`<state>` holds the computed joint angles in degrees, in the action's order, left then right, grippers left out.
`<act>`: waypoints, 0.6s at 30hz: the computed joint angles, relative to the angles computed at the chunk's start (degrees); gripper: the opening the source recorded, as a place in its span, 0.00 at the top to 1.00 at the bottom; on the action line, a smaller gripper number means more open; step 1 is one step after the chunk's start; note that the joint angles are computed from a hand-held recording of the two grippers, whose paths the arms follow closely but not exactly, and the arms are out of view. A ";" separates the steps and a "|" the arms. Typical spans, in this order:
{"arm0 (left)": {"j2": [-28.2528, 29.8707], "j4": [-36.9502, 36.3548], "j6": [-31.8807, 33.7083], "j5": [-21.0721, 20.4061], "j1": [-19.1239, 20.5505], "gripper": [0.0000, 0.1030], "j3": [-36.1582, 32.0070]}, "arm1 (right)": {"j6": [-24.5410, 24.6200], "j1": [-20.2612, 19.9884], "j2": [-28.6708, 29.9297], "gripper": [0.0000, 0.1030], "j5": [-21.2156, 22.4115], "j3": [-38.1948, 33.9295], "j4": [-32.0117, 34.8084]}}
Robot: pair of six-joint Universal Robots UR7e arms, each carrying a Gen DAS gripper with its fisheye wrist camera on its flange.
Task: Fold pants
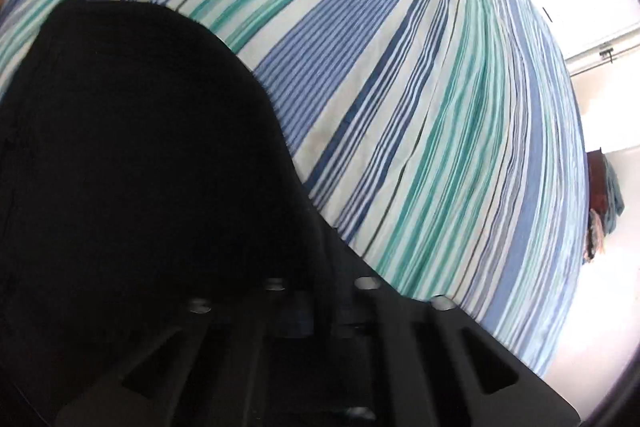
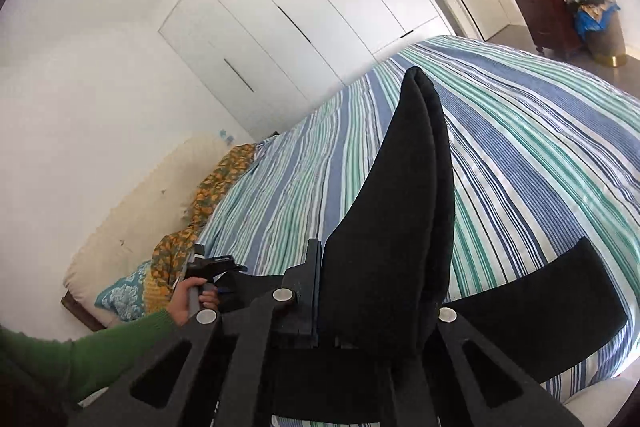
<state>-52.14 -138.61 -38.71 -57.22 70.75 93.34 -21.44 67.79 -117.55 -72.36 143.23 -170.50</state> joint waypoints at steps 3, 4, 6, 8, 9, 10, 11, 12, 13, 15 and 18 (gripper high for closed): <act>-4.20 -9.03 2.67 0.26 -2.08 0.96 6.42 | -2.64 0.04 -0.59 0.95 -2.51 -0.47 1.93; -6.32 -11.00 4.07 0.29 -3.16 0.96 8.69 | -3.00 -0.25 0.34 0.95 -3.93 -0.88 1.56; -11.88 -16.13 7.17 1.06 -6.01 0.96 14.59 | -2.18 -1.98 2.54 0.95 -4.65 -2.42 2.03; -19.11 -21.83 9.53 2.75 -9.48 0.96 22.32 | -1.54 -3.33 4.50 0.95 -4.53 -4.10 2.07; -22.71 -23.92 9.64 4.35 -11.39 0.95 26.42 | -1.16 -3.98 4.97 0.95 -3.48 -4.96 2.51; -26.13 -25.51 8.56 6.71 -13.54 0.95 30.96 | -0.91 -4.69 4.82 0.95 -2.06 -5.71 3.36; -28.87 -26.39 6.68 8.80 -15.29 0.95 35.24 | -0.82 -5.02 4.59 0.95 -1.42 -6.64 4.72; -31.08 -26.20 3.60 10.71 -16.54 0.94 39.49 | -0.88 -5.21 4.56 0.95 -1.91 -7.62 6.14; -32.06 -24.31 -0.05 11.42 -16.80 0.94 42.42 | -0.85 -5.36 4.51 0.95 -3.38 -8.51 7.97; -31.64 -22.29 -2.82 10.25 -14.76 0.94 46.10 | -0.33 -6.78 5.25 0.95 -8.55 -10.39 13.07; -29.62 -19.61 -7.22 8.36 -14.25 0.94 49.12 | 0.11 -8.23 8.19 0.95 -20.42 -11.24 17.76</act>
